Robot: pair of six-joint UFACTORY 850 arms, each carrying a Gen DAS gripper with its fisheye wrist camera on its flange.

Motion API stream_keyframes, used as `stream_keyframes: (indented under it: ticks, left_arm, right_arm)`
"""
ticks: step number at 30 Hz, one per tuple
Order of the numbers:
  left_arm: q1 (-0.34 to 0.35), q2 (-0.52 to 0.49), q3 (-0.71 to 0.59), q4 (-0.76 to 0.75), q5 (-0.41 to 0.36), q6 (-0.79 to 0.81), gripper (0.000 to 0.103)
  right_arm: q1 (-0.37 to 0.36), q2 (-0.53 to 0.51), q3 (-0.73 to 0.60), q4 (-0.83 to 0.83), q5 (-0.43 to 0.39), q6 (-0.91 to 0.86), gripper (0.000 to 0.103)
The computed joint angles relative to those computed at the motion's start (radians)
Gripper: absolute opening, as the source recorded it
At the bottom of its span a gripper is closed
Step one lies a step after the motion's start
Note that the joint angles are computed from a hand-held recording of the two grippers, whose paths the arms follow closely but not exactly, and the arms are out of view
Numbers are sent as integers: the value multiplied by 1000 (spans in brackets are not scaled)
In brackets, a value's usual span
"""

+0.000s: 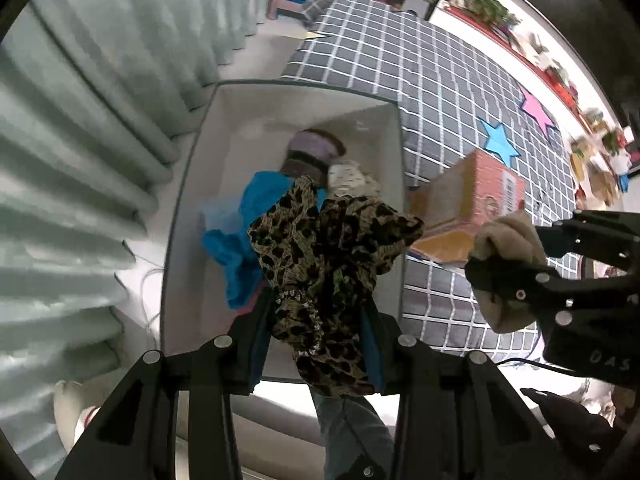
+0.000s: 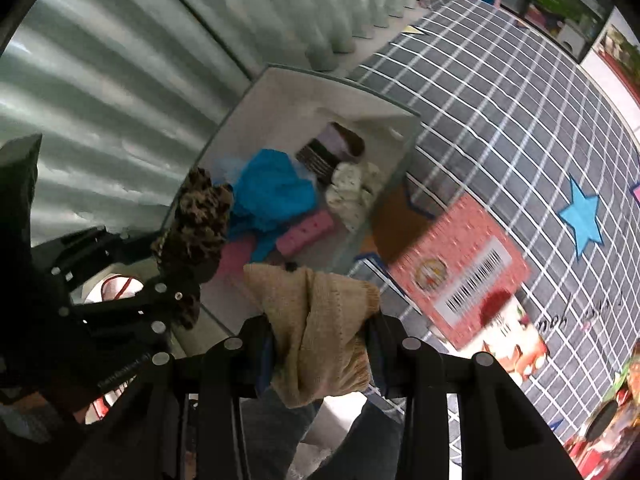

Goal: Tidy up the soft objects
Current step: 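Lower the leopard cloth into the box with the left gripper while the right drops the sock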

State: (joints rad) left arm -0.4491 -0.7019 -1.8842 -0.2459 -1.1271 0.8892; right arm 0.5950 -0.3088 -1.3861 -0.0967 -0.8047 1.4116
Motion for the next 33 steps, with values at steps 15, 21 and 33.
stream_keyframes:
  ticks: [15, 21, 33]
  left_arm:
    - [11, -61, -65, 21, -11, -59, 43]
    - [4, -79, -79, 36, -18, -72, 44]
    - [-7, -103, -100, 65, -23, -105, 44]
  right_arm:
    - [-55, -81, -104, 57, -32, -141, 39]
    - [-75, -93, -107, 80, -21, -161, 39]
    - [-95, -109, -111, 117, -11, -200, 39]
